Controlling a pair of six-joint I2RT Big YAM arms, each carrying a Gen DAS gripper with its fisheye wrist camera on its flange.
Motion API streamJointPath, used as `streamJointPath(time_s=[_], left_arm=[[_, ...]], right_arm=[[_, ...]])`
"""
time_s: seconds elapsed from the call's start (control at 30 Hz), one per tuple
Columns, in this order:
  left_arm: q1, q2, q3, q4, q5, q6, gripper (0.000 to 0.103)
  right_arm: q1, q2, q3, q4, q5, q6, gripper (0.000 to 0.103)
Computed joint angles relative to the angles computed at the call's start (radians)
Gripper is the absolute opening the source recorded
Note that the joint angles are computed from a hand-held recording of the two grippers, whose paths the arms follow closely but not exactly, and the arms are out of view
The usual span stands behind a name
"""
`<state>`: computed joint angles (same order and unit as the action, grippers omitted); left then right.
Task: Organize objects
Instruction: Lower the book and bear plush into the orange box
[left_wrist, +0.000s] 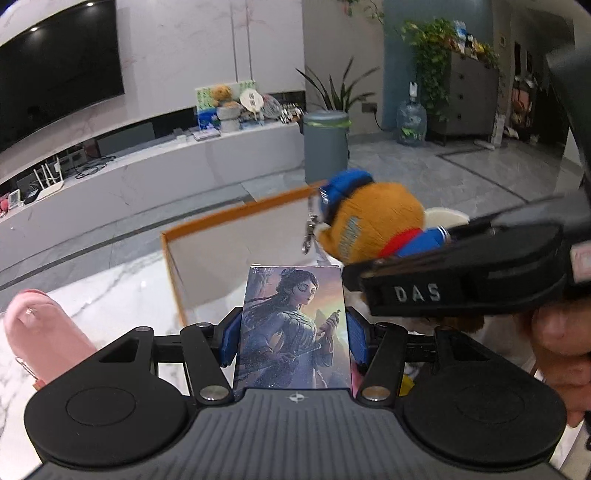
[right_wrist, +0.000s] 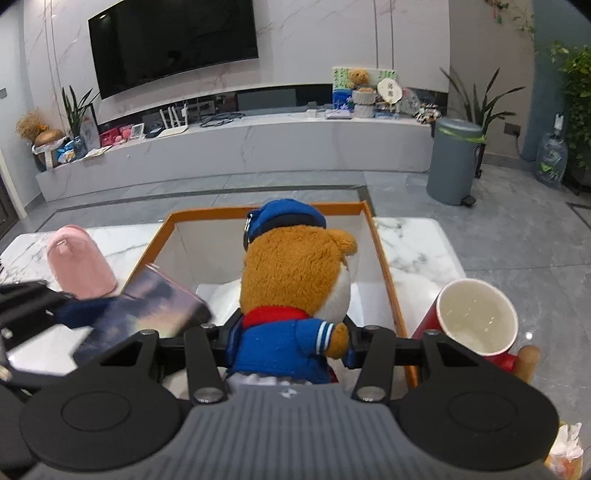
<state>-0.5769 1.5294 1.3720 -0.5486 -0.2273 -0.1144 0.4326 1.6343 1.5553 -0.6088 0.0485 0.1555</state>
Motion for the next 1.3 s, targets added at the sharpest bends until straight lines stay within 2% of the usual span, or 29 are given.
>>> streamJointPath(time_s=[0.1, 0.23, 0.37, 0.6, 0.83, 1.3], left_arm=[[-0.006, 0.007, -0.007, -0.017, 0.007, -0.009, 0.065], [-0.011, 0.015, 0.0, -0.047, 0.004, -0.011, 0.065], [-0.003, 0.047, 0.061, -0.154, 0.027, -0.023, 0.065], [-0.014, 0.062, 0.087, -0.219, 0.005, -0.007, 0.065], [-0.025, 0.07, 0.102, -0.243, -0.026, -0.008, 0.066], [-0.024, 0.079, 0.119, -0.237, -0.024, -0.025, 0.067]], right_arm=[[-0.02, 0.014, 0.022, -0.045, -0.05, -0.016, 0.051], [-0.019, 0.029, 0.046, -0.125, -0.03, -0.048, 0.052], [-0.018, 0.04, 0.06, -0.154, -0.055, -0.045, 0.051], [-0.004, 0.048, 0.061, -0.182, -0.035, -0.062, 0.05], [-0.002, 0.057, 0.067, -0.189, -0.04, -0.054, 0.05], [0.009, 0.059, 0.068, -0.175, -0.025, -0.048, 0.056]])
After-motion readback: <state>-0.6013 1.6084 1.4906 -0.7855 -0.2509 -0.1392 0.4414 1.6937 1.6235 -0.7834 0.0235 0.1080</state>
